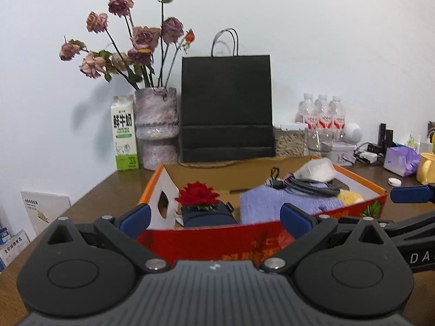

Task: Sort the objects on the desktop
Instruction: 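Withdraw both grippers from the box toward the orange piece and white tissue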

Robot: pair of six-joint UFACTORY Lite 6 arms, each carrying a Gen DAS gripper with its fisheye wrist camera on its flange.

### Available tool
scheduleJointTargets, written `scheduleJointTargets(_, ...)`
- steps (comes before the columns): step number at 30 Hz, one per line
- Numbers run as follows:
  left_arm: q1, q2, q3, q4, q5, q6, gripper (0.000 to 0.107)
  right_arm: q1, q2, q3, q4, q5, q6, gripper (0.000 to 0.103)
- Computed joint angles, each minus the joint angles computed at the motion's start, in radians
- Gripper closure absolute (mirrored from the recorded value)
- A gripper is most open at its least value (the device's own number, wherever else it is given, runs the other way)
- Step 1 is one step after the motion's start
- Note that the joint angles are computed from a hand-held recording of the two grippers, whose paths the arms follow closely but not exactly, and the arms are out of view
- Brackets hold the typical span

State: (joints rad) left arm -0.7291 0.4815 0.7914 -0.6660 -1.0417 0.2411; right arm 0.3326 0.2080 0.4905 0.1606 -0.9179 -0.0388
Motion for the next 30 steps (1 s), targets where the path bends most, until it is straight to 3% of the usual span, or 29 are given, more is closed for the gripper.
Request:
scheduleJointTargets(17,-0.01,0.02,0.01,0.021,0.063,0.022,0.004,-0.101,-0.003,-0.073,-0.088,0.025,0.039,0.0)
scheduleJointTargets(27,-0.001,0.031,0.032,0.02,0.128,0.039,0.004,-0.134,0.028,-0.036,-0.094,0.095,0.047,0.0)
scheduleJointTargets(30,0.003,0.036,0.038,0.028,0.142,0.041,0.004,-0.136,0.046,-0.008,-0.098,0.132,0.047,0.006)
